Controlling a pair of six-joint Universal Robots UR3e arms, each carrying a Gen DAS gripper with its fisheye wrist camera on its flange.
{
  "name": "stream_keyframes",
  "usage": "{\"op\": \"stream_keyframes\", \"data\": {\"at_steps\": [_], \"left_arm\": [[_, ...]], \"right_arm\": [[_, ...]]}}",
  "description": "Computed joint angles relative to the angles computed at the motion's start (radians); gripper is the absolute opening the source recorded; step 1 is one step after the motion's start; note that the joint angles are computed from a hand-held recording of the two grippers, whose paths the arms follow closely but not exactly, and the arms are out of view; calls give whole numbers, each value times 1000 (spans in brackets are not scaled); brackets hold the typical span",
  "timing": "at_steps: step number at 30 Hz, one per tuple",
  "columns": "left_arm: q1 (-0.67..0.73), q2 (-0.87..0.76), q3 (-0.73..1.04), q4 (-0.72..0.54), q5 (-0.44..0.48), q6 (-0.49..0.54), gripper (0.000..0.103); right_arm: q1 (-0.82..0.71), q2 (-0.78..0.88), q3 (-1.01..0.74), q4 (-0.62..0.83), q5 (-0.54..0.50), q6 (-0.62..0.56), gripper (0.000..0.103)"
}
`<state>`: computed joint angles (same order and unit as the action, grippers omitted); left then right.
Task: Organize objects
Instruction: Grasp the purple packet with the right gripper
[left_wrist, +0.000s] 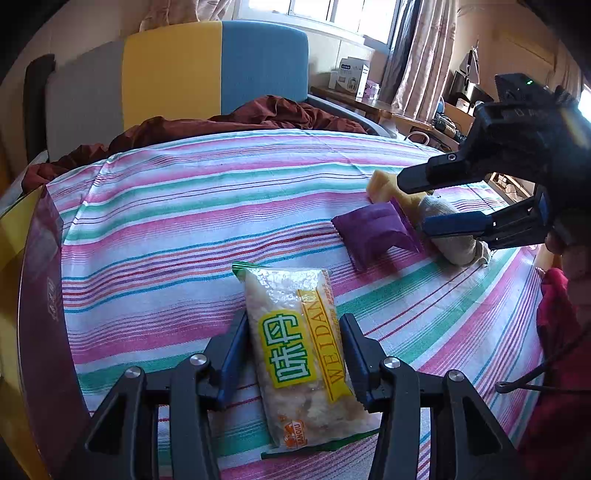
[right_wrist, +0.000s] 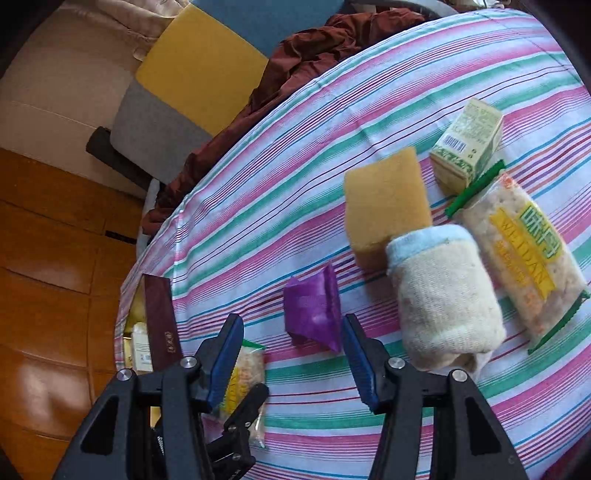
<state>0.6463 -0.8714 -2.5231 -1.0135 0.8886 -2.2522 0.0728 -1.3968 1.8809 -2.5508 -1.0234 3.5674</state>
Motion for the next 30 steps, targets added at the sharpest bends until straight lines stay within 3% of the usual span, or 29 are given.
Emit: {"op": "stream_keyframes", "data": {"at_steps": [2,5,8,11,15,18,22,25,26,30], "left_arm": [[6,-1,-1,-5,-4,7,50],[10,-3,0,-10,-7,13,50],[14,-4,1,-15,-10,18,50],[32,9,4,-53,-22,38,50],[39,7,5,-65,-29,47,50],[46,13,7,-83,-34,54,50],[49,19,6,-94,-38,57,50],[57,25,6,-109,-43,66,50],[57,24,7,-111,-44,67,50],[67,29,8,-127,-51,78,50]], "right_arm": [[40,-1,-41,29,-94,-11,56],[152,18,-136,78,-323,-74,56],[233,46,-220,126,-432,-191,56],[300,86,-328,206,-517,-367,56],[408,223,-541,384,-705,-616,57],[457,335,-681,508,-811,-747,58],[478,465,-848,603,-890,-830,60],[462,533,-949,694,-853,-820,53],[456,540,-951,699,-849,-798,35],[391,451,-791,591,-743,-655,34]]}}
